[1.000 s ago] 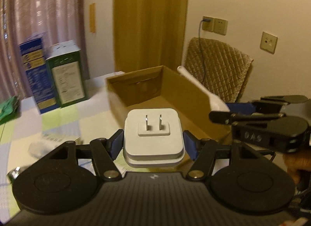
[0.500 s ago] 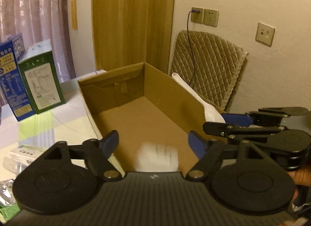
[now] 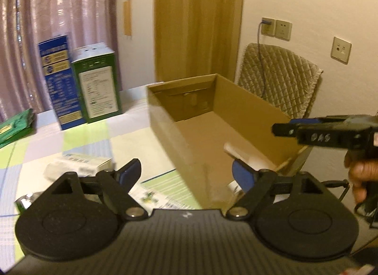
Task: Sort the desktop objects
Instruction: 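Carry both items to the cardboard box and release them inside, then move both tools back over the table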
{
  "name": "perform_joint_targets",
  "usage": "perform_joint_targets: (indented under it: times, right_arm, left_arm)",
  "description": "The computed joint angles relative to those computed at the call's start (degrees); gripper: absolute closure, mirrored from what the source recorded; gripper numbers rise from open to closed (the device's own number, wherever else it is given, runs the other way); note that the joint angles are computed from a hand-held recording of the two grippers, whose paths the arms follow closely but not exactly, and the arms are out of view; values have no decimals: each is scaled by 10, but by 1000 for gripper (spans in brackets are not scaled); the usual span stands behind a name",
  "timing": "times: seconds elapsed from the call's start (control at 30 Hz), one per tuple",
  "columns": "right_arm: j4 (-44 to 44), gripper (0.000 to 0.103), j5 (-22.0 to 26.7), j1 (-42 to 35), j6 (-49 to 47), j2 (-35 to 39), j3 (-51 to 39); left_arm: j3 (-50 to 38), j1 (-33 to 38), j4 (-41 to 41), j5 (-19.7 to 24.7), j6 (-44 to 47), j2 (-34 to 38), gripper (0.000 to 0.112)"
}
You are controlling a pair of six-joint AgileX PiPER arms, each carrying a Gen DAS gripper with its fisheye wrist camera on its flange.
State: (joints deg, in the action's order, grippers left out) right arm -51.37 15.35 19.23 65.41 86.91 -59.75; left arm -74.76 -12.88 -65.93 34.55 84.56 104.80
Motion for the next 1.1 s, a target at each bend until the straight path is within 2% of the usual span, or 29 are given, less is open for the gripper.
perform_joint_targets:
  times: [0.07, 0.23, 0.37, 0.53, 0.67, 0.8, 0.97, 1.1]
  right_arm:
    - [-4, 58, -4, 4, 10, -9, 7]
    - [-48, 53, 25, 51, 77, -45, 32]
    - [-135, 35, 48, 119, 199, -76, 60]
    - [-210, 32, 97, 214, 296, -71, 52]
    - [-173, 32, 107, 262, 250, -28, 16]
    - [-133, 32, 95, 281, 219, 33, -18]
    - [-66, 32, 71, 274, 152, 102, -60]
    - [-19, 31, 37, 265, 109, 156, -95]
  left_arm:
    - [18, 24, -10, 8, 27, -10, 26]
    - [65, 100, -25, 34, 87, -32, 21]
    - [87, 160, -14, 46, 114, -36, 17]
    - [98, 214, 3, 49, 147, -22, 16]
    - [95, 239, 11, 52, 163, -3, 15]
    - [89, 248, 12, 42, 186, 20, 15]
    - [51, 253, 26, 38, 186, 59, 15]
    - [-4, 258, 45, 36, 149, 100, 15]
